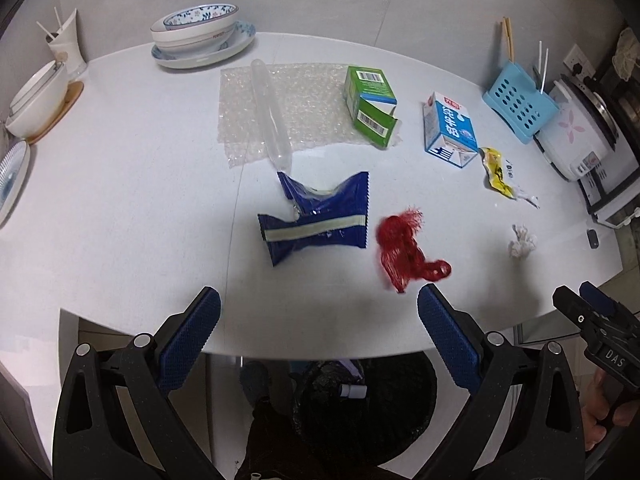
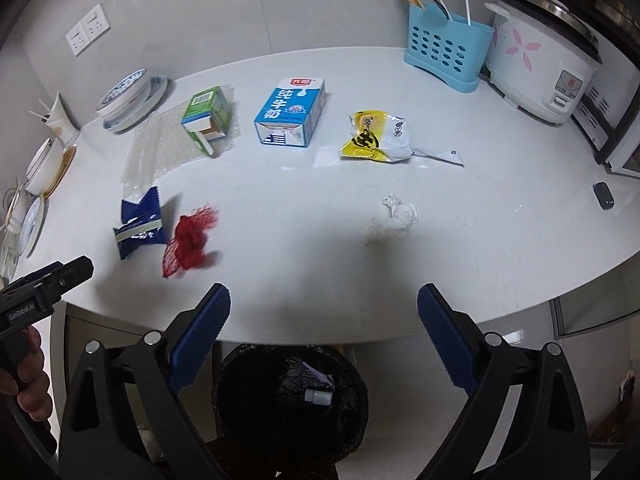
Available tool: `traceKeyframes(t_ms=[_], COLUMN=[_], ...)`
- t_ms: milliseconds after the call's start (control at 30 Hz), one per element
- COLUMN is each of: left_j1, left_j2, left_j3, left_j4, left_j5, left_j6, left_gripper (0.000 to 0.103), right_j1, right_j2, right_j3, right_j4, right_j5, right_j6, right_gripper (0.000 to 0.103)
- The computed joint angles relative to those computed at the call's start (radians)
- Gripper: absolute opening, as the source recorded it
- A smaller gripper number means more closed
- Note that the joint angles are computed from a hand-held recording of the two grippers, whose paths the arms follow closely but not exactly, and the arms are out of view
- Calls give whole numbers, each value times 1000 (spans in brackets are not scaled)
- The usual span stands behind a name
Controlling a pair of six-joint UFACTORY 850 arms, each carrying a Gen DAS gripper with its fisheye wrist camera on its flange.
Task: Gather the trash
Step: 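Grasp the blue chip bag with the left tool while the right tool grasps the white tissue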
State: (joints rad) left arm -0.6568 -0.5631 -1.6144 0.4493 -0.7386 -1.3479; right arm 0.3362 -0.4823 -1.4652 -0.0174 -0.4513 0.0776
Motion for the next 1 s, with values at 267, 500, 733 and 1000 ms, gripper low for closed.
traceKeyframes(t_ms=[267, 500, 733, 1000], left_j1=[49, 83, 101, 110], left_j2=[-65, -139, -200, -251], left_j3=[-62, -134, -202, -254], left_j4=[-82, -156, -206, -232], left_j5=[14, -5, -28, -51], left_j6=[102, 182, 248, 278], left_gripper=[97, 97, 97, 96], right_j1=[-18, -47, -63, -67], right_j2=[-108, -194, -270, -330], right_j3=[-118, -217, -315, -397], right_j4=[-71, -81, -52, -5], right_j5=[-63, -134, -192, -239], right_j6=[90, 152, 153, 127], right_gripper=[90, 82, 70, 55])
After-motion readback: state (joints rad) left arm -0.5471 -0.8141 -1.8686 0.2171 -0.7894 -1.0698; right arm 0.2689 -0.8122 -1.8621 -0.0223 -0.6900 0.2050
